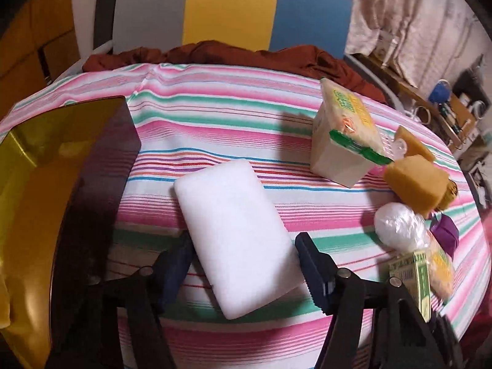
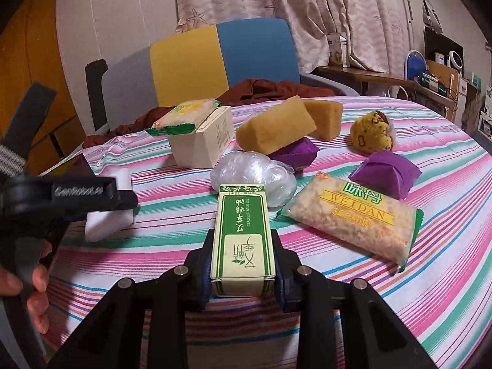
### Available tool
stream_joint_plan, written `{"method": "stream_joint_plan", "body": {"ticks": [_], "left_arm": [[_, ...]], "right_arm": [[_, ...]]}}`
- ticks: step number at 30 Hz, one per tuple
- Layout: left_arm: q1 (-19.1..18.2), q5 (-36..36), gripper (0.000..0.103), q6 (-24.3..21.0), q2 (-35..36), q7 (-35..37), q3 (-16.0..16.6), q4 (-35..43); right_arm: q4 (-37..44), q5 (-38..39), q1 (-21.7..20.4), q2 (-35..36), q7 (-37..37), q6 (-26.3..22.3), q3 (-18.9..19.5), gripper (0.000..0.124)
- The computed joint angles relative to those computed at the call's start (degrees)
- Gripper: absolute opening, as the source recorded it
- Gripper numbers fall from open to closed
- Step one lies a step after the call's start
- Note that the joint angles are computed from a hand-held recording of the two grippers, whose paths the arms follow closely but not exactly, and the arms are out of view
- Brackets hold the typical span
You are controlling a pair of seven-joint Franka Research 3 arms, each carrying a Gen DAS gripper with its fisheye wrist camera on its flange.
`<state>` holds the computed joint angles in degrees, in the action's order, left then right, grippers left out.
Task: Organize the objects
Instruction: 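Grasp the green-and-white box with the right tool while the left tool grasps the white foam block, then carry the box and foam block into the gold tray and release both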
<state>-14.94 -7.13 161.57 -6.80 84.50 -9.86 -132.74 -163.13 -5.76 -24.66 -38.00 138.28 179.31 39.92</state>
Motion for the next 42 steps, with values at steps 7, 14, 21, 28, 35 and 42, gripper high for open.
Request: {"method": "stream_joint_plan", "body": {"ticks": [7,14,21,28,35,42], "left_arm": [[-3.07,-1.38,0.066,9.83,-2.51,5.07,2.21,-6.58],[-11.71,-15.71,0.065,11.78,-5.97,20.3,9.41,-10.3],[-25.53,-31.54,0.064,13.96,-13.31,39.14,19.29,-14.99],[-31.22,-30.22,0.064,13.74,-21.57,42.22,26.07,-18.8],[-30.58,-25.47,0.065,11.99,-29.31,41.85,29.86,-21.75],[-24.37,-21.31,0.065,7.9,-31.01,38.0,31.63,-21.79]], "right_arm": [[0.01,-0.23,-0.08,-0.37,0.46,-0.47,0.3,0.031],[0.13,-0.99,-0.39,-0.55,1.2,-0.87,0.56,0.031],[0.41,-1.9,-0.54,-0.81,1.89,-1.77,0.84,0.031],[0.99,-3.73,-0.91,-1.25,3.13,-3.6,1.35,0.031],[1.33,-6.09,-0.8,-1.43,4.71,-4.71,1.15,0.031],[4.39,-10.29,-1.45,-2.36,7.5,-12.71,3.46,0.031]]}}
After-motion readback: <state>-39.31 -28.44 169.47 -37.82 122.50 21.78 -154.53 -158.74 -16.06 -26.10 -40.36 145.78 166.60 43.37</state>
